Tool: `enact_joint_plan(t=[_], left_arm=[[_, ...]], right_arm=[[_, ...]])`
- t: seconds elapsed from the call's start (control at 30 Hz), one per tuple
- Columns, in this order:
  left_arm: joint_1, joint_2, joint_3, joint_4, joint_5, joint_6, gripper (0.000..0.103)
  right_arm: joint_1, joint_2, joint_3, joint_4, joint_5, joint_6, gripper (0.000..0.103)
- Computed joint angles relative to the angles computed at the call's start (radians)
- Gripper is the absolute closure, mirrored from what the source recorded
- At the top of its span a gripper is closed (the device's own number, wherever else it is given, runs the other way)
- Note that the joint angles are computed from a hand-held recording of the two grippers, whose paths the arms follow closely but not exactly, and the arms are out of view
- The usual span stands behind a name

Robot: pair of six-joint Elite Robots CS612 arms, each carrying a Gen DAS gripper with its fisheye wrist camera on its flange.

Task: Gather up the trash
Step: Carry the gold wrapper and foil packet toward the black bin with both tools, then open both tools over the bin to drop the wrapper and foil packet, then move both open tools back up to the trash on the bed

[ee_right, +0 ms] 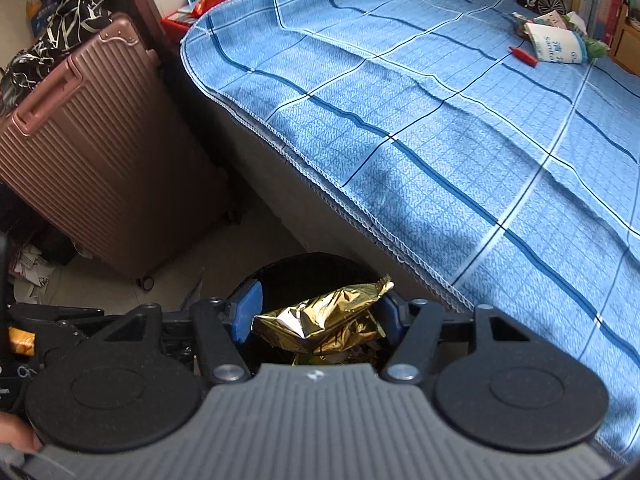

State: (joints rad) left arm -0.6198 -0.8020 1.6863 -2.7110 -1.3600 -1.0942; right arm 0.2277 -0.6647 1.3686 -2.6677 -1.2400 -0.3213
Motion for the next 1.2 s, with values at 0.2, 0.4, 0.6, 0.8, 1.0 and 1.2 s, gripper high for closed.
enact_joint_plan(t=[0.2, 0.4, 0.6, 0.8, 1.0, 1.2], left_arm=[[0.013, 0.022, -0.008, -0.009, -0.015, 0.016, 0.057], [0.013, 0.032, -0.011, -0.006, -0.024, 0.023, 0.047], [0.01, 0.03, 0.015, -0.04, -0.034, -0.001, 0.038], [0.002, 0.01, 0.038, -0.053, 0.0, -0.006, 0.027], [-0.004, -0.021, 0.057, -0.067, 0.044, -0.003, 0.024], [-0.015, -0.063, 0.065, -0.085, 0.105, 0.027, 0.023]], right_arm=[[0.008, 0.031, -0.044, 0.032, -0.011, 0.014, 0.036], [0.013, 0.056, -0.068, 0.033, -0.023, 0.057, 0.026], [0.018, 0.069, -0.079, 0.031, -0.045, 0.09, 0.021], [0.019, 0.065, -0.07, 0.019, -0.056, 0.12, 0.019], [0.014, 0.042, -0.044, -0.014, -0.045, 0.142, 0.018], [0.003, -0.001, -0.007, -0.088, -0.02, 0.194, 0.018]])
